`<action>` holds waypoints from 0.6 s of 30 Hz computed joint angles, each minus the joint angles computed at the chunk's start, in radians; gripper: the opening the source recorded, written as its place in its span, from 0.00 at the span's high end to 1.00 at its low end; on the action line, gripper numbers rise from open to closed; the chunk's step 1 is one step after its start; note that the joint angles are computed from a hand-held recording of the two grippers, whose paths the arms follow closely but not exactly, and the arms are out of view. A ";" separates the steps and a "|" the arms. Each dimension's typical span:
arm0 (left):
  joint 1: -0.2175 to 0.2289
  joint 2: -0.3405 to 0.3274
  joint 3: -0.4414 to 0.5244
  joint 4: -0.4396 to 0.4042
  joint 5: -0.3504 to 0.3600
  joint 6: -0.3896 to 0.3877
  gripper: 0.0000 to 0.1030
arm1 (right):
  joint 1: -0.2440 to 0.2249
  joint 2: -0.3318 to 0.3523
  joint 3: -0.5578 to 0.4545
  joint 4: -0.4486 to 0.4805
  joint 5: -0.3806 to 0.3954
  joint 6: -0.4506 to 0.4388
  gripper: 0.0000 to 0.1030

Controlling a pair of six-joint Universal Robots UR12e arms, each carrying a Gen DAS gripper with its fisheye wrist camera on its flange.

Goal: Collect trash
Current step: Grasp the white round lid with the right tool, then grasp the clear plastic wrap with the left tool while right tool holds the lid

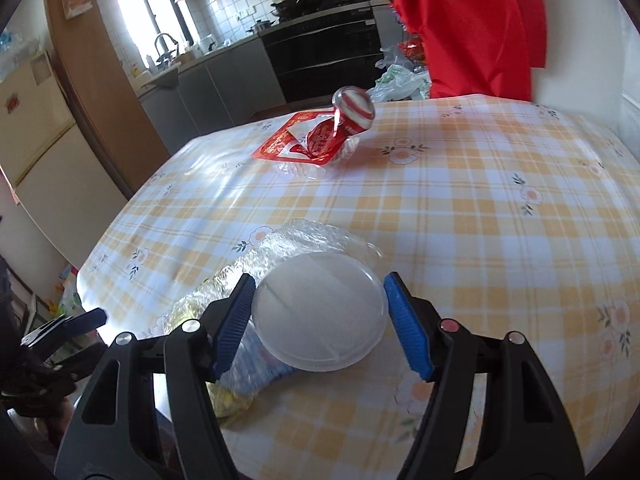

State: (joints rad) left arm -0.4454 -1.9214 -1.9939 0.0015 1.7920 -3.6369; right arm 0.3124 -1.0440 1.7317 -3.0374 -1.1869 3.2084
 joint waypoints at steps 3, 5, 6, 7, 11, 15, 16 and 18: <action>-0.007 -0.031 0.054 -0.050 -0.035 0.076 0.21 | -0.022 -0.023 0.041 -0.038 0.016 0.049 0.35; -0.015 -0.052 0.086 -0.083 -0.033 0.111 0.21 | -0.032 -0.032 0.057 -0.052 0.022 0.070 0.35; -0.021 -0.063 0.102 -0.097 -0.024 0.129 0.21 | -0.037 -0.038 0.066 -0.059 0.026 0.075 0.35; -0.026 -0.072 0.114 -0.104 -0.017 0.152 0.21 | -0.040 -0.041 0.071 -0.063 0.027 0.075 0.35; -0.056 -0.106 0.159 -0.139 0.045 0.282 0.20 | -0.050 -0.052 0.088 -0.083 0.034 0.076 0.35; -0.071 -0.126 0.183 -0.166 0.080 0.356 0.20 | -0.063 -0.058 0.103 -0.109 0.052 0.097 0.35; -0.074 -0.131 0.187 -0.169 0.089 0.371 0.20 | -0.065 -0.059 0.105 -0.112 0.055 0.100 0.35; -0.079 -0.136 0.195 -0.176 0.102 0.396 0.20 | -0.068 -0.060 0.108 -0.116 0.059 0.105 0.35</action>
